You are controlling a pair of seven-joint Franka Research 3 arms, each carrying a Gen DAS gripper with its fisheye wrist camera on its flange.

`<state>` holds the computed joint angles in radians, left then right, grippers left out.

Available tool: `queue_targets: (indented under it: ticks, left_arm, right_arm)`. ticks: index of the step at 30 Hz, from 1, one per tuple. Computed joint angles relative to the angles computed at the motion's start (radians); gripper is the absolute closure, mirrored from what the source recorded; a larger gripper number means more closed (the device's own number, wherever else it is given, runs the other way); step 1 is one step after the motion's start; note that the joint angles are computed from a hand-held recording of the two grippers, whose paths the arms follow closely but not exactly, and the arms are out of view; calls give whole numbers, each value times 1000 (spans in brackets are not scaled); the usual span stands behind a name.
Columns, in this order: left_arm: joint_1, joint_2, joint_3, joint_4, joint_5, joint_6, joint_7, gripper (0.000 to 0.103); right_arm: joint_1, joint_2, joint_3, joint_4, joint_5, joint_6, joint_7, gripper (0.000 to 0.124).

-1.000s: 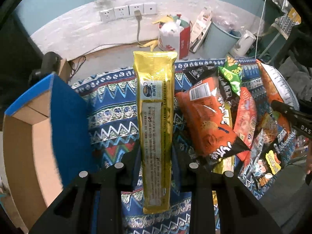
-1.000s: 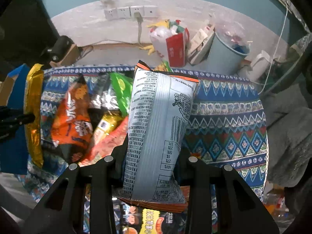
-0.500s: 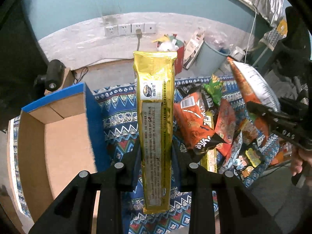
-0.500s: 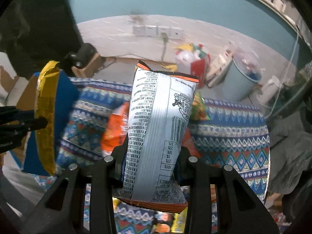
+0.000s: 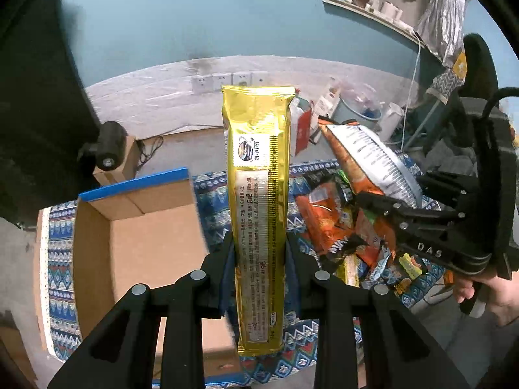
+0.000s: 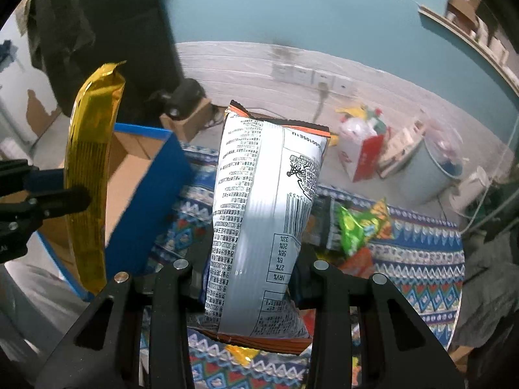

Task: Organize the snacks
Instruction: 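Carry both packets over the cardboard box and open both grippers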

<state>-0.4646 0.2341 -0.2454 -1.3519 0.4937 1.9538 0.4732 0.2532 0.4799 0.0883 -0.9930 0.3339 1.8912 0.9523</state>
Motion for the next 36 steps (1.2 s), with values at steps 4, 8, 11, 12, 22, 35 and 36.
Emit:
queue_targets:
  ticks: [4, 8, 11, 12, 22, 35, 36]
  left_arm:
    - [16, -63, 1, -80, 3, 14, -26, 74]
    - [44, -137, -5, -180, 8, 23, -54, 74]
    - [67, -183, -12, -246, 1, 30, -75, 74]
    - [74, -195, -15, -265, -4, 33, -78, 74]
    - [149, -343, -19, -495, -68, 54, -120, 74]
    - [211, -459, -8, -694, -158, 70, -149, 74]
    - [213, -462, -8, -700, -163, 70, -150, 74]
  right_arm:
    - [20, -1, 9, 3, -3, -5, 1, 90]
    - [46, -5, 15, -6, -11, -6, 0, 90]
    - [67, -12, 20, -23, -20, -3, -1, 90]
    - [75, -15, 20, -30, -24, -1, 0, 90]
    - [153, -7, 37, -45, -55, -9, 16, 90]
    - [254, 56, 53, 11, -91, -42, 68, 90]
    - [260, 64, 54, 20, -93, -47, 70, 90]
